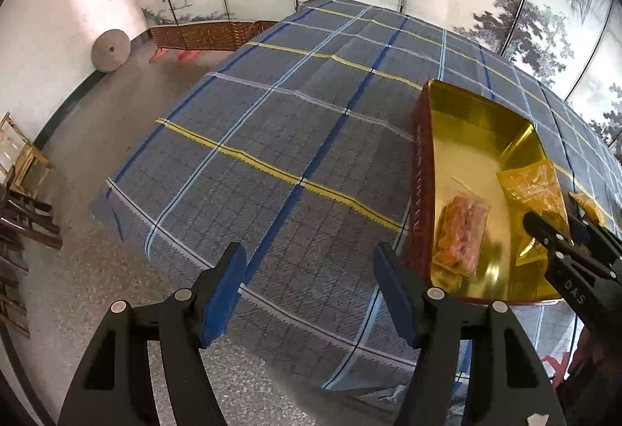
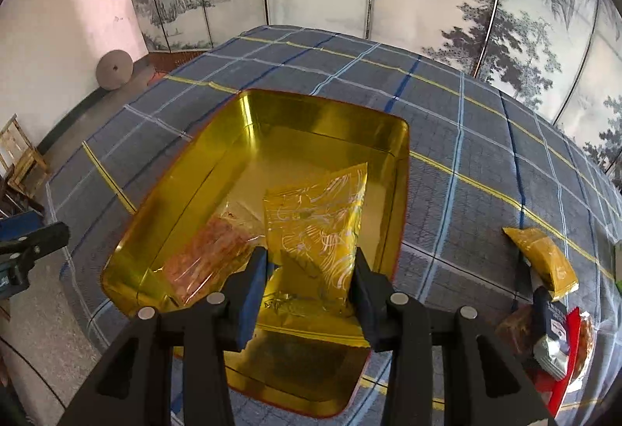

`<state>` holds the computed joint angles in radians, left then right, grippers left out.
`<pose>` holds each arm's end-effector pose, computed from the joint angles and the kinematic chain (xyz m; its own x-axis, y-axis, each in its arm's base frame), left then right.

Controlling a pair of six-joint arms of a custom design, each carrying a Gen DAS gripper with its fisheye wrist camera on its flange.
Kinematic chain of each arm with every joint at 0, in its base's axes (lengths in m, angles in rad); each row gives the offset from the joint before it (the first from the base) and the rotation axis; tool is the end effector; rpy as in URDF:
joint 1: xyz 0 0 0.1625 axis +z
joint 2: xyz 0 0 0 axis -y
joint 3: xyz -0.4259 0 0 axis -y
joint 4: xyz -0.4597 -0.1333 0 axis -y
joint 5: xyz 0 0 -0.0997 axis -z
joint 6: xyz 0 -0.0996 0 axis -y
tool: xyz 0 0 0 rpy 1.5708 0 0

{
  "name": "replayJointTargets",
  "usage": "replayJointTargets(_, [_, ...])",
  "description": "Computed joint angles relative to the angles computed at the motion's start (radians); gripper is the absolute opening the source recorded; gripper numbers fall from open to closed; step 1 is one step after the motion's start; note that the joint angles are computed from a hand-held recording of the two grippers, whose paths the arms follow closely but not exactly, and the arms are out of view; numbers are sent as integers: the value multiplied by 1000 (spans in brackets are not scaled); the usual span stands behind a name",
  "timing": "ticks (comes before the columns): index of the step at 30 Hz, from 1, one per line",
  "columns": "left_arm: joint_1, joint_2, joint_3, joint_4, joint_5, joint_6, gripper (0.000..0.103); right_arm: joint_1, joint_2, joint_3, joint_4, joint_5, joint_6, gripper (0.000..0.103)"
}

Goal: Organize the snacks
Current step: 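Lower the yellow bag into the tin and open the right gripper, then move the right gripper to the clear orange-puff bag and grasp it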

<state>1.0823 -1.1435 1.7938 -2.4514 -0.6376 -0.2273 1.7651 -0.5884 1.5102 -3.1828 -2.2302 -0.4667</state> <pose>-0.1181 -0.6767 0.2368 -0.6990 -0.0794 -0.7107 0.3073 0.8641 -0.3987 0.2175 -0.7309 0.0354 -0.6928 -0.1349 0.7084 -0.5158 0.7792 -0.3560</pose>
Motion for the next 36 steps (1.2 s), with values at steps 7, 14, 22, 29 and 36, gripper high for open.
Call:
replayJointTargets(7, [-2,1,4,18,-11,-1,65,3,43,-43,34,-30,6,42])
replayJointTargets(14, [-3,0,2,18,-7,1,67,-9,47,-50,68,-8,53,42])
replayJointTargets(22, [-4,-1,2,14,-12,8,67,-5,46,-42,75,1,36,43])
replayJointTargets(29, [-12,8,-1,32,-19,-4,69,4,39,-22,35,-2,-15,54])
replayJointTargets(36, [-31,18,1,17,-30,11,69,7,0,19,0,44,-21,55])
